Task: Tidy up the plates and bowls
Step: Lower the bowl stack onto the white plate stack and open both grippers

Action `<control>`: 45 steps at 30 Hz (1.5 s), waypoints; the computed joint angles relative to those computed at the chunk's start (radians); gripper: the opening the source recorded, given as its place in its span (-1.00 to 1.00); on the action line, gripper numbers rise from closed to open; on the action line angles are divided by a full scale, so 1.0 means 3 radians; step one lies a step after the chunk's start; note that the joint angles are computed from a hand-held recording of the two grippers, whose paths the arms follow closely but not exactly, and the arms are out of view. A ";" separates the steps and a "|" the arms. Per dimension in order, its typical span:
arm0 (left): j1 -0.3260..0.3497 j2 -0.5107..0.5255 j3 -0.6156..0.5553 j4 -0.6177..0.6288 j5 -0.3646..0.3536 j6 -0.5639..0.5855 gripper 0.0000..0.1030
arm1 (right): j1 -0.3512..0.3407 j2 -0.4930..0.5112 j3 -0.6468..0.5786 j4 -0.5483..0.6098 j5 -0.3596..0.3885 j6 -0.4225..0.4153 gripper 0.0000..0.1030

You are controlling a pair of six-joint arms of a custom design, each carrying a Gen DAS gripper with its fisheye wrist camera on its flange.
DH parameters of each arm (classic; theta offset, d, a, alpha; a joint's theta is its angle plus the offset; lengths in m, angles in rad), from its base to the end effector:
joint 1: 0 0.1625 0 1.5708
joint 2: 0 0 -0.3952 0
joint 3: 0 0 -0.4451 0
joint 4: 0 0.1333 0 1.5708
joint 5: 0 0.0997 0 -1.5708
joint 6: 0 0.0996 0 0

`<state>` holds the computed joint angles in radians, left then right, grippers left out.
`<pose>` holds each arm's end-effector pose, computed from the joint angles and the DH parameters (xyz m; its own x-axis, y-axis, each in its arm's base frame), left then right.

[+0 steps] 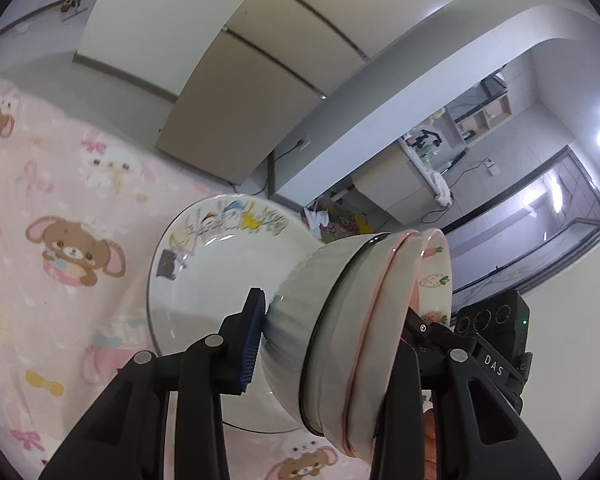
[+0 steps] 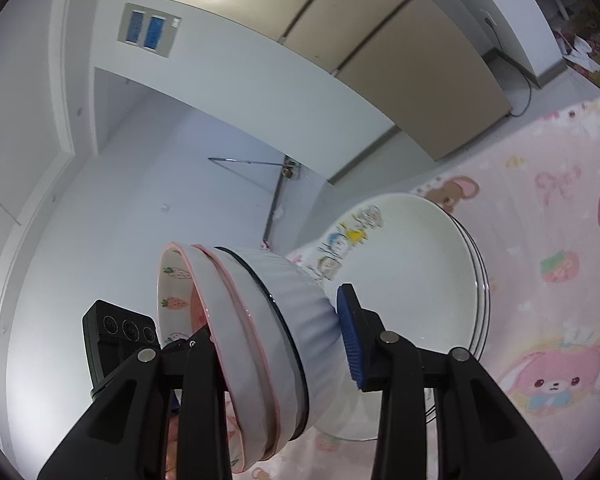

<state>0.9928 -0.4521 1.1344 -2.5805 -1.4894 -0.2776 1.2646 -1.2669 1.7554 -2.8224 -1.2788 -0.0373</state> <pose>-0.3336 -0.7701 -0.0075 -0.9583 0.2853 0.0141 0.2648 0.9059 -0.3304 -0.0413 -0.6679 0.3307 -0.9805 0.0732 -0.1821 0.1814 0.6923 -0.6984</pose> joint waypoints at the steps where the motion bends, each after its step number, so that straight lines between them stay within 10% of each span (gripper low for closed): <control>1: 0.0011 0.0024 -0.0018 0.0017 0.0013 -0.0004 -0.28 | -0.0012 0.0020 -0.0001 -0.0015 -0.0010 0.0018 -0.34; 18: -0.0098 0.0114 0.0088 -0.0273 0.0621 0.0337 -0.50 | 0.0129 0.0121 0.0058 -0.0572 -0.0628 -0.0391 -0.36; 36: -0.0173 0.0106 0.0206 -0.0610 0.0851 0.0541 -0.48 | 0.0176 0.0121 0.0111 -0.0799 -0.0682 -0.0700 -0.32; 39: -0.0169 0.0067 0.0251 -0.0688 0.0839 0.0563 -0.48 | 0.0227 0.0112 0.0149 -0.0985 -0.0834 -0.0749 0.12; 40: -0.0178 0.0038 0.0278 -0.0719 0.0863 0.0573 -0.33 | 0.0244 0.0099 0.0173 -0.1077 -0.0872 -0.0763 0.32; 43: -0.0233 -0.0050 0.0471 -0.1181 0.0942 0.0833 0.98 | 0.0305 0.0048 0.0239 -0.1341 -0.1004 -0.0798 0.96; 45: -0.0296 -0.0071 0.0586 -0.1609 0.1057 0.1078 1.00 | 0.0372 -0.0002 0.0280 -0.1488 -0.1115 -0.0948 1.00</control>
<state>0.9041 -0.4734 1.3103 -3.0634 -1.1724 0.0460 1.3761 -1.2674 1.8393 -3.2689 -1.6132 -0.3217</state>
